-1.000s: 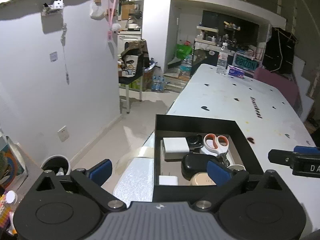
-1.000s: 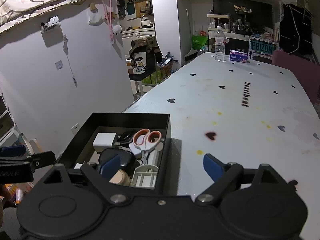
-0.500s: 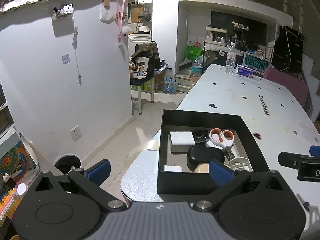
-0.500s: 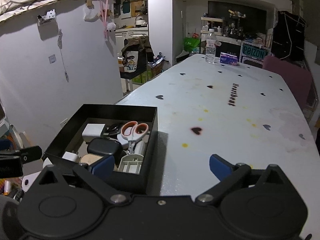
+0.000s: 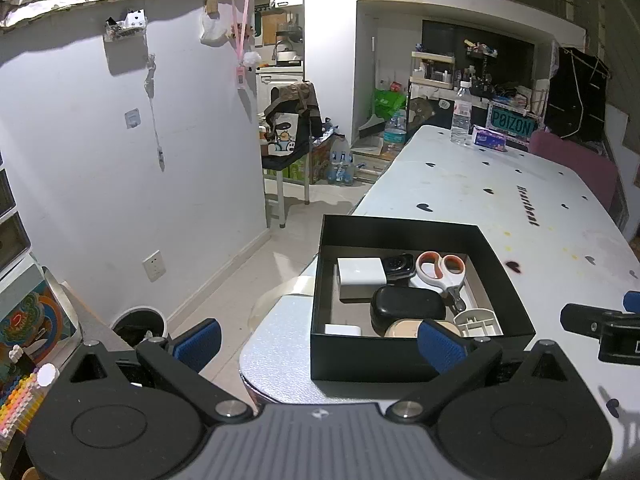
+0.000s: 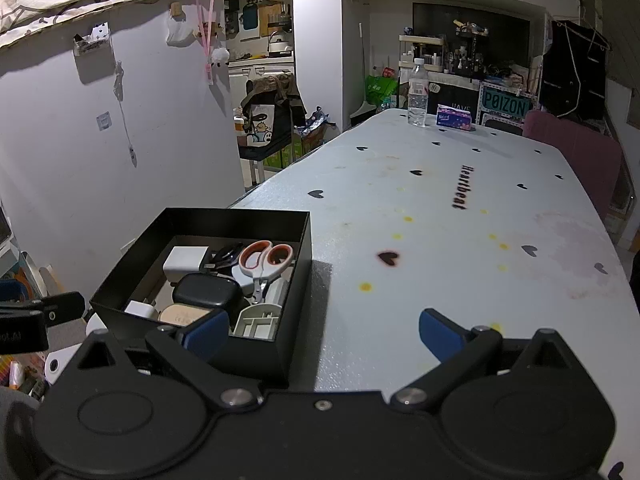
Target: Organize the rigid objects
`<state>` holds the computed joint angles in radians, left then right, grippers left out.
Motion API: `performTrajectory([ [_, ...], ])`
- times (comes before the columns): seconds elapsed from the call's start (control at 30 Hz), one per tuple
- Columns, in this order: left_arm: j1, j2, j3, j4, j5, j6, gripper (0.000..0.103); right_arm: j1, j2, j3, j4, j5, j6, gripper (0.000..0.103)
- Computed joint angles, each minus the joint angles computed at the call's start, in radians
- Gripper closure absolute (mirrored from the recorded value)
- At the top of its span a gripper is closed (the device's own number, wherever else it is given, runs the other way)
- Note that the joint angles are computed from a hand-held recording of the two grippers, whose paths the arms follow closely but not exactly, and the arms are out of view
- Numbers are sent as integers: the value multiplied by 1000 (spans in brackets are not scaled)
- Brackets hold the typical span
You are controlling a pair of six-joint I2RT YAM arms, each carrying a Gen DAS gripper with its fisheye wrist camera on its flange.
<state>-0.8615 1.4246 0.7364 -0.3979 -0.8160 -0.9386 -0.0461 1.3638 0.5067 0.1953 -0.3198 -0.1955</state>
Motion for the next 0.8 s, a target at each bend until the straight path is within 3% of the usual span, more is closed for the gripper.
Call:
performTrajectory([
  [0.8,-2,4,6,-7,-4,2,0,-8,-7,-4,-3,-6,0,1],
])
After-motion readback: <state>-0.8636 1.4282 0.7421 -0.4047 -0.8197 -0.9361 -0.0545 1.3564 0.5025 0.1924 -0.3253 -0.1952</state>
